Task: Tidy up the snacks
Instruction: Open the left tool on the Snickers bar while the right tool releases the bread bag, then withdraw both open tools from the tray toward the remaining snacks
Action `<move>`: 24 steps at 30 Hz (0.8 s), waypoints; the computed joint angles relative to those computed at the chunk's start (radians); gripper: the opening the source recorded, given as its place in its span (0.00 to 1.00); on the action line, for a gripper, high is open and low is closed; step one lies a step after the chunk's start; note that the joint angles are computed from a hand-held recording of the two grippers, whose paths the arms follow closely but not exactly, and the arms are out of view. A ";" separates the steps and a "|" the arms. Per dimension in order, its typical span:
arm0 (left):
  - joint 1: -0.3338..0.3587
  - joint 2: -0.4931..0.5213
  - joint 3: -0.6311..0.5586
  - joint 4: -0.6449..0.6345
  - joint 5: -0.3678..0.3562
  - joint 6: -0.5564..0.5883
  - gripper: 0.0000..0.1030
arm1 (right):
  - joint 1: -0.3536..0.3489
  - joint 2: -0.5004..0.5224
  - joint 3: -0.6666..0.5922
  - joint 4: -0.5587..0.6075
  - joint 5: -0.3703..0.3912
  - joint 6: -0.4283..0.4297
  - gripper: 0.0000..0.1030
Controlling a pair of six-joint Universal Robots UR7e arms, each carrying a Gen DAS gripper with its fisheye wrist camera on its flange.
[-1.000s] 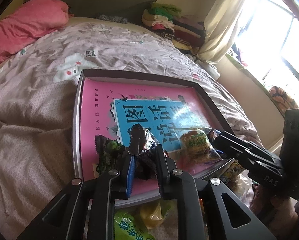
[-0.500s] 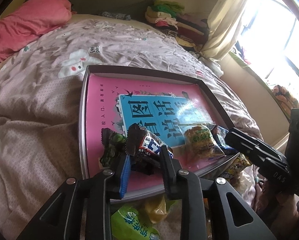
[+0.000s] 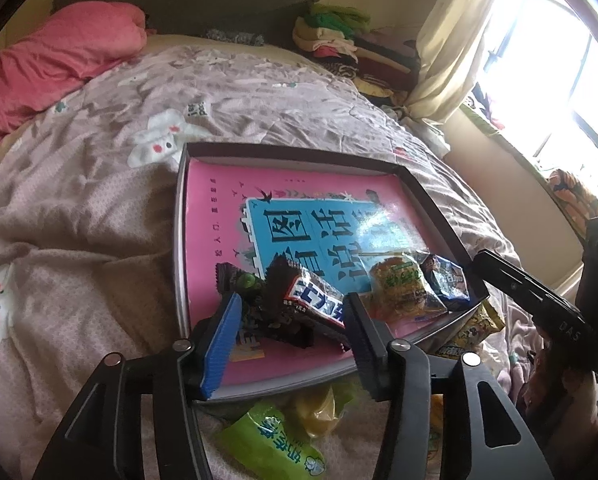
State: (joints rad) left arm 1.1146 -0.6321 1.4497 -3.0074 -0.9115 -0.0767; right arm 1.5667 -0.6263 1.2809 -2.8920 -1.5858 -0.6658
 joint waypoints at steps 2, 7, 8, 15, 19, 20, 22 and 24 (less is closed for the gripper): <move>-0.001 -0.005 0.003 -0.006 0.000 -0.001 0.58 | -0.001 -0.002 -0.001 -0.001 0.002 0.004 0.42; -0.006 -0.023 0.022 -0.036 0.013 -0.002 0.64 | -0.006 -0.009 0.002 -0.006 0.009 0.015 0.45; -0.007 -0.026 0.025 -0.042 0.017 -0.001 0.64 | -0.006 -0.009 0.003 -0.007 0.008 0.015 0.45; -0.028 -0.040 0.047 -0.098 0.072 0.036 0.75 | -0.009 -0.018 0.011 -0.020 0.019 0.022 0.49; -0.039 -0.050 0.061 -0.100 0.070 0.046 0.76 | -0.011 -0.022 0.016 -0.023 0.024 0.024 0.50; -0.041 -0.053 0.063 -0.093 0.068 0.043 0.77 | -0.012 -0.024 0.018 -0.027 0.026 0.025 0.50; -0.045 -0.059 0.070 -0.065 0.053 0.038 0.77 | -0.015 -0.033 0.030 -0.044 0.044 0.028 0.52; -0.053 -0.058 0.073 -0.046 0.048 0.048 0.77 | -0.016 -0.040 0.038 -0.059 0.055 0.027 0.54</move>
State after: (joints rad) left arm 1.0615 -0.6904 1.5228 -3.0534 -0.8632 -0.0285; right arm 1.5505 -0.6667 1.3190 -2.9505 -1.5307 -0.6390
